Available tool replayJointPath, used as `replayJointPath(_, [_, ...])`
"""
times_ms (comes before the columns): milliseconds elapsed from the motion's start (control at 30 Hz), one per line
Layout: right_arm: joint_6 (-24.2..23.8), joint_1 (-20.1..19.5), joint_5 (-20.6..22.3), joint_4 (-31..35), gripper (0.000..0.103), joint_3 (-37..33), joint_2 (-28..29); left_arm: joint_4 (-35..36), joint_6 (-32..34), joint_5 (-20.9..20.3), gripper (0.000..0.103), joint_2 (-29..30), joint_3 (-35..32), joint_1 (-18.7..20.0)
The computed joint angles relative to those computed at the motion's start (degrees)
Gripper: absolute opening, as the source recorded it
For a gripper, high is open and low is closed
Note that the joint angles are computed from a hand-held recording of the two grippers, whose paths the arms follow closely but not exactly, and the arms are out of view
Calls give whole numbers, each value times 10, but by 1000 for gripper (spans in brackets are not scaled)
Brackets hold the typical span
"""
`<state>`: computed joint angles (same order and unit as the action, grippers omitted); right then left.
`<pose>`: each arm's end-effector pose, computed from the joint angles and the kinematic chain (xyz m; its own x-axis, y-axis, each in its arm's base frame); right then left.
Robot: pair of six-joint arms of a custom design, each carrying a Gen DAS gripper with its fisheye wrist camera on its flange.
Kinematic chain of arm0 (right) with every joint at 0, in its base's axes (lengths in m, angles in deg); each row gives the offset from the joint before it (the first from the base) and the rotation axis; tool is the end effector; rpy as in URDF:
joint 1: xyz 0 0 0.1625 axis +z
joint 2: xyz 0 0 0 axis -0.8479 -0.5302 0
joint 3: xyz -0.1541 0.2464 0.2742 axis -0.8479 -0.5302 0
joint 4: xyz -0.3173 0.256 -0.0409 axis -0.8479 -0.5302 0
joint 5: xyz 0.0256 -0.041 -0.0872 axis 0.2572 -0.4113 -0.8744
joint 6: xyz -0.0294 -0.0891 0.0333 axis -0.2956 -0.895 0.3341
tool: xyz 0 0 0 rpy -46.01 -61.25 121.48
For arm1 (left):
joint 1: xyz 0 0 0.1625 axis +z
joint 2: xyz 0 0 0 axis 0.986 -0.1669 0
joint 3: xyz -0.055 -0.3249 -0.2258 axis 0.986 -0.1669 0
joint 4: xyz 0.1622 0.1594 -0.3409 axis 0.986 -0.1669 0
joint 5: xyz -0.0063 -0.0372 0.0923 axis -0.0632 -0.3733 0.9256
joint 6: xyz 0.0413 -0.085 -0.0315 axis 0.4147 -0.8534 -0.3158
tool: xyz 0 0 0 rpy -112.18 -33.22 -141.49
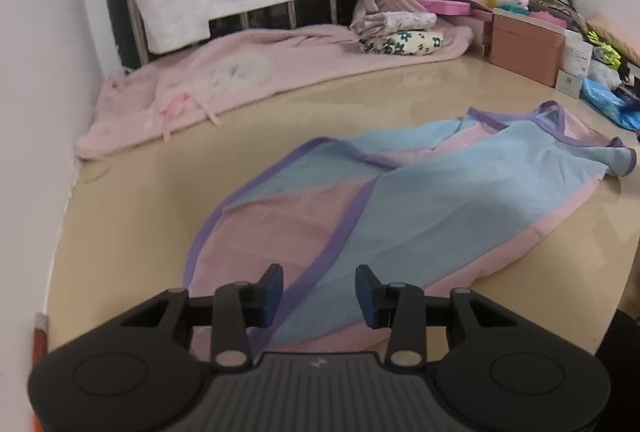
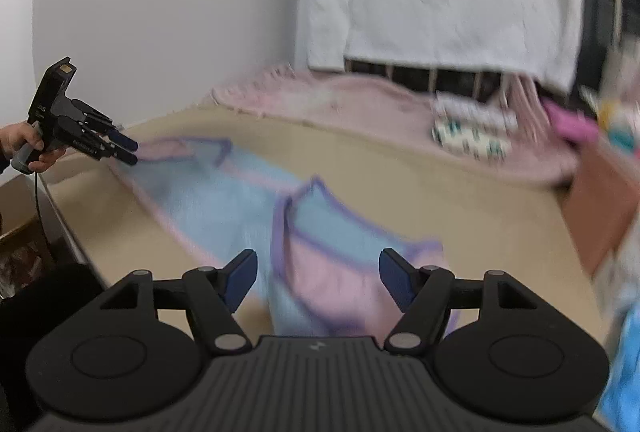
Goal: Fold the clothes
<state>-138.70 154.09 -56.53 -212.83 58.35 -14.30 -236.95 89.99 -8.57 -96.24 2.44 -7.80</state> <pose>0.1793 -0.5858 0.2155 -0.5987 -0.4673 0.6506 -0.7955 0.4417 -0.4148 -0.0348 -0.6968 0.3447 -0.5447 0.5156 -0.6614 0.8058 0.5405 -0.2422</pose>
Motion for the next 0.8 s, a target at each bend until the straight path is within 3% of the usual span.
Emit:
replayJointPath(133, [-8, -7, -34, 20, 65, 6, 3, -15, 0, -4, 39, -3, 11, 5])
replayJointPath(167, [-12, -8, -43, 25, 42, 6, 6, -23, 3, -5, 39, -4, 16, 6])
replayJointPath(200, [-15, -8, -47, 40, 10, -2, 9, -25, 4, -3, 40, -5, 18, 5])
replayJointPath(233, [-23, -6, -61, 31, 6, -10, 17, -28, 4, 0, 40, -6, 20, 5])
replayJointPath(333, [-19, 6, -118, -52, 9, -59, 63, -36, 6, 7, 41, -9, 27, 3])
replayJointPath(367, [-15, 10, -139, -75, 23, -80, 79, -38, 5, 13, 41, -12, 30, 2])
replayJointPath(400, [-15, 15, -170, -88, 43, -101, 95, -40, 4, 18, 41, -14, 33, 0])
replayJointPath(467, [-26, 21, -200, -99, 62, -117, 107, -21, -10, 23, 42, -25, 34, 0])
replayJointPath(600, [22, 12, -139, -138, 61, -63, 75, 19, -53, 13, 44, -42, 22, 10])
replayJointPath(700, [94, -4, -76, -118, 60, -26, 50, 27, -58, -7, 49, -45, 11, 19])
replayJointPath(800, [153, -12, -72, -109, 54, -24, 62, 78, -87, -25, 45, -40, -11, 25])
